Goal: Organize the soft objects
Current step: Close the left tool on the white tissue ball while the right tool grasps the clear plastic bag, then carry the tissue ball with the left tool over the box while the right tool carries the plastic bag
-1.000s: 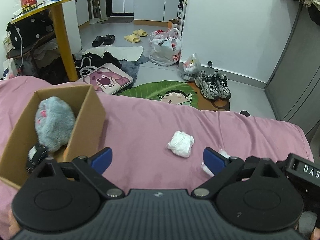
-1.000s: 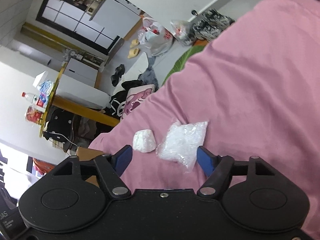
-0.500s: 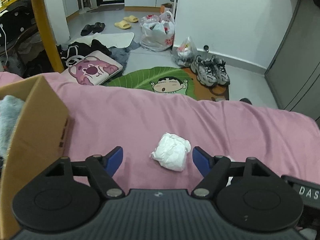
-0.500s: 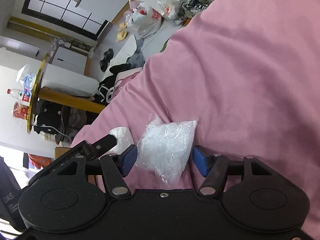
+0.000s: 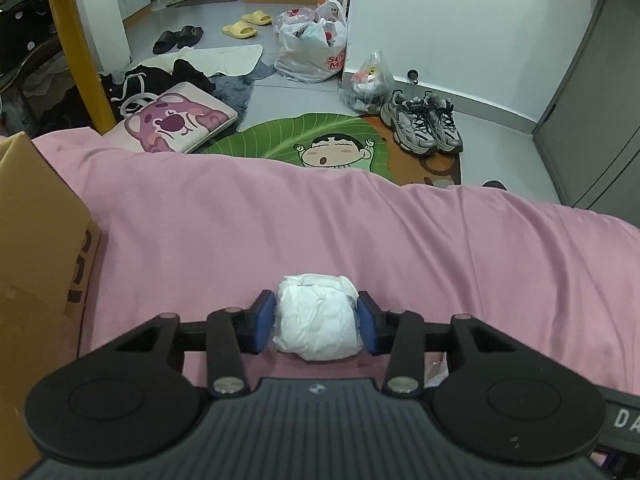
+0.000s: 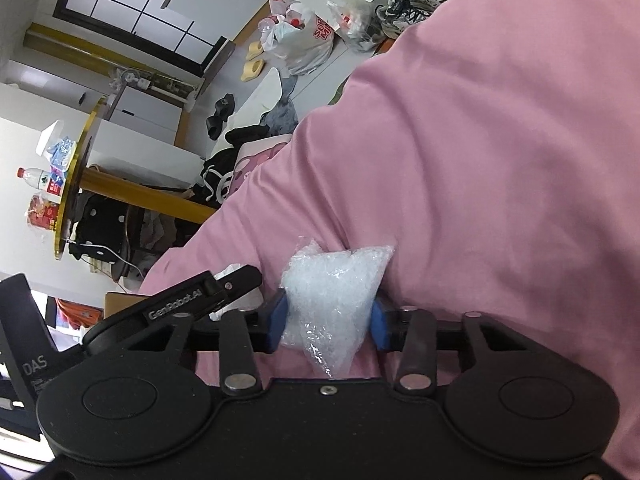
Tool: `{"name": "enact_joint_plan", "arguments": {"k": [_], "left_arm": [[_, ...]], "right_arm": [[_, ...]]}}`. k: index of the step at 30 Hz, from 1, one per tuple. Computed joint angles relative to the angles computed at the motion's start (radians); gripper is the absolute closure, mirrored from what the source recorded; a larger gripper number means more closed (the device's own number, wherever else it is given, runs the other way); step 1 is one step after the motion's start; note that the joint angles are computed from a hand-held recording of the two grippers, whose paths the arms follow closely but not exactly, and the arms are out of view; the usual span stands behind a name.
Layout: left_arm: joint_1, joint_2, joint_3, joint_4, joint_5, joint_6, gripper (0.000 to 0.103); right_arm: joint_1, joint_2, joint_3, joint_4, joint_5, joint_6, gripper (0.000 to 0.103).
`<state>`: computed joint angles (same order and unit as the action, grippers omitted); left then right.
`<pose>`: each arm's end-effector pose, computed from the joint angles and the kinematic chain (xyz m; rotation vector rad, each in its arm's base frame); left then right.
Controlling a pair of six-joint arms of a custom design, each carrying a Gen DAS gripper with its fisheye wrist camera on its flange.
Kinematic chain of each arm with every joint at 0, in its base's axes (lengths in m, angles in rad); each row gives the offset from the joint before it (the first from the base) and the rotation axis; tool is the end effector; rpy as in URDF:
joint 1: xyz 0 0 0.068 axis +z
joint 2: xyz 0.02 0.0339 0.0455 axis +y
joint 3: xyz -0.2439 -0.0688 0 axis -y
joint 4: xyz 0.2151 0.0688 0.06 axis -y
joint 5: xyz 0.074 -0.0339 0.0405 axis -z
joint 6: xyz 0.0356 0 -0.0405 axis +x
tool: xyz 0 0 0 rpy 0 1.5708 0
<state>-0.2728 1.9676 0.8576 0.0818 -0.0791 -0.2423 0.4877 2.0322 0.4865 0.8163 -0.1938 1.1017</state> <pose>0.3091 -0.0836 0.0787 0.0110 2.5962 -0.0846 0.2399 0.1350 0.0458 0.6546 2.4261 0.9725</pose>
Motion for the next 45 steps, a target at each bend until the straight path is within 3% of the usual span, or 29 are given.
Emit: {"name": "enact_joint_plan", "arguments": {"k": [3, 9, 22, 32, 45], "left_arm": [[0.010, -0.048, -0.019, -0.032, 0.015, -0.007, 0.061], [0.025, -0.219, -0.114, -0.070, 0.015, 0.008, 0.061], [0.052, -0.613, -0.270, -0.224, 0.047, 0.041, 0.061], [0.119, -0.881, -0.305, -0.386, 0.091, 0.088, 0.061], [0.348, -1.116, -0.285, -0.593, 0.248, 0.215, 0.061]], "right_arm": [[-0.005, -0.009, -0.022, 0.026, -0.006, 0.032, 0.067], [0.046, -0.134, -0.088, -0.015, 0.094, 0.051, 0.067], [0.233, -0.454, -0.121, -0.301, 0.386, 0.054, 0.067], [0.346, -0.597, -0.079, -0.470, 0.538, 0.027, 0.067], [0.532, -0.658, -0.008, -0.643, 0.770, 0.074, 0.067]]}}
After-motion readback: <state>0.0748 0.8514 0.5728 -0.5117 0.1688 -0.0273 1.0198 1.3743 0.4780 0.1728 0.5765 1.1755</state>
